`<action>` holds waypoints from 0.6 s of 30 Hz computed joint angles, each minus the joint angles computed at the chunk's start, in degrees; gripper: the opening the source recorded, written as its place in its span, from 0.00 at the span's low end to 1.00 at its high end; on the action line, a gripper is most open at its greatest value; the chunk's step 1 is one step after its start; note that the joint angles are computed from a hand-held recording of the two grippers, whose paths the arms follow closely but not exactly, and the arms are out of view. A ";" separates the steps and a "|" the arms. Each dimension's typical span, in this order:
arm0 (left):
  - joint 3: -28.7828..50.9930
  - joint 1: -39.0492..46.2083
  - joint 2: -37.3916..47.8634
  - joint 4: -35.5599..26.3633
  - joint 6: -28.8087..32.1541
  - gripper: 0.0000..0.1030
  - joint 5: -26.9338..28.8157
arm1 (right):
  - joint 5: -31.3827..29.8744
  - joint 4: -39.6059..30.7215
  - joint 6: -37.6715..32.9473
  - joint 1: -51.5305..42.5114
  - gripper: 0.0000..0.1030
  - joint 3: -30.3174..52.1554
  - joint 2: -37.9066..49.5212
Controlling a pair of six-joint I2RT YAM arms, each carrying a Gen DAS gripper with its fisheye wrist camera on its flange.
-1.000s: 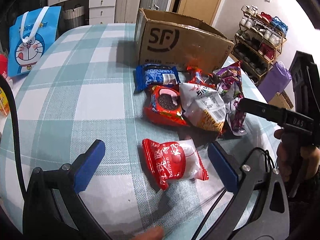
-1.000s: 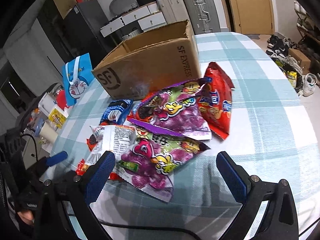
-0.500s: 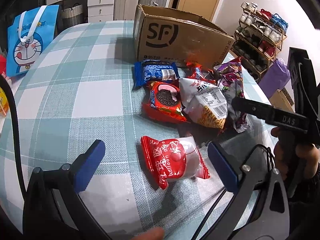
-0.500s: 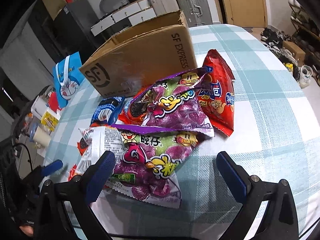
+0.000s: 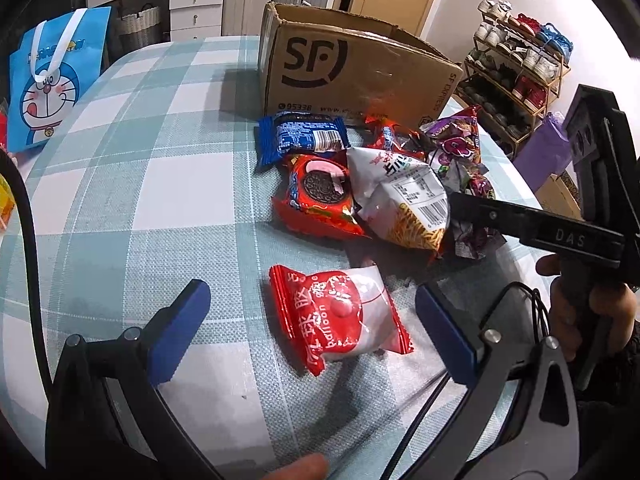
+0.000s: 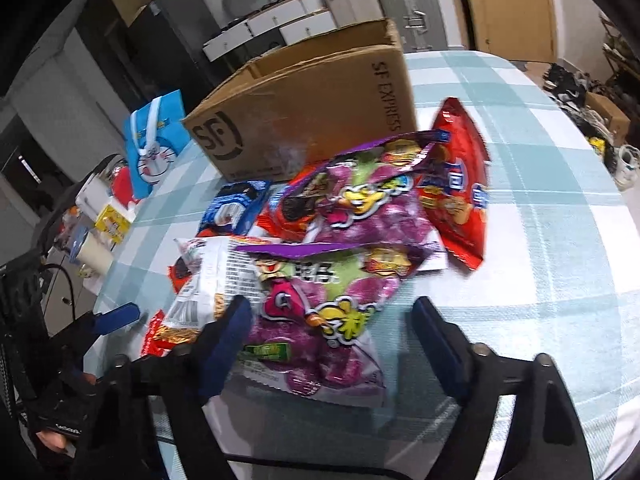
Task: Organize snacks
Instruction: 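Grasp the red balloon-cake packet with the left tool while the right tool grasps the purple grape-candy bag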
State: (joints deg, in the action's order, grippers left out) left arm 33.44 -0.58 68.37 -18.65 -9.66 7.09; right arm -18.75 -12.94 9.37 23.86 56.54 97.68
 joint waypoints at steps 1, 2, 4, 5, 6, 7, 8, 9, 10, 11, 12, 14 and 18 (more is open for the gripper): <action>0.07 -0.01 0.24 0.03 0.06 0.99 -0.04 | -1.33 -0.01 0.22 -0.12 0.61 0.08 0.19; 0.18 -0.18 0.48 0.01 0.07 0.99 -0.15 | -1.20 0.50 0.52 -0.07 0.60 -0.25 0.05; 0.37 -0.46 0.83 -0.06 0.23 0.99 -0.22 | -1.32 1.22 0.78 -0.17 0.57 -0.99 -0.46; 0.50 -0.75 1.04 -0.13 0.34 0.99 -0.35 | -1.33 1.80 0.75 -0.33 0.56 -1.61 -1.00; 0.57 -0.92 1.24 -0.11 0.37 0.99 -0.50 | -1.08 2.57 0.68 -0.47 0.53 -2.51 -1.84; 0.60 -1.10 1.44 -0.03 0.32 0.99 -0.72 | -0.71 3.19 0.47 -0.56 0.50 -3.30 -2.66; 0.70 -1.33 1.82 0.00 0.27 0.99 -1.01 | -0.52 4.04 0.25 -0.70 0.50 -4.23 -3.46; 0.85 -1.47 2.30 -0.02 0.49 0.99 -1.14 | -0.54 4.91 -0.29 -0.85 0.49 -5.29 -4.58; 0.97 -1.62 2.66 -0.07 0.68 0.99 -1.22 | -0.44 5.32 -0.56 -0.91 0.49 -5.91 -5.24; 1.10 -1.93 3.14 0.05 0.70 0.99 -1.60 | -0.39 5.68 -0.87 -1.01 0.49 -6.47 -5.94; 1.27 -2.22 3.50 -0.06 0.74 0.99 -1.92 | -0.06 6.08 -1.09 -1.07 0.49 -7.08 -6.81; 1.41 -2.68 4.26 -0.03 1.20 0.98 -2.51 | -0.11 6.19 -1.26 -1.31 0.49 -7.52 -7.72; 1.42 -3.39 5.00 0.11 2.20 0.83 -3.04 | -0.73 6.61 -1.29 -1.88 0.49 -8.17 -9.07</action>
State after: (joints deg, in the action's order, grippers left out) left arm 34.86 -3.97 73.37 -18.54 -7.46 4.05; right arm -19.48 -6.33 8.07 21.98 48.37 88.61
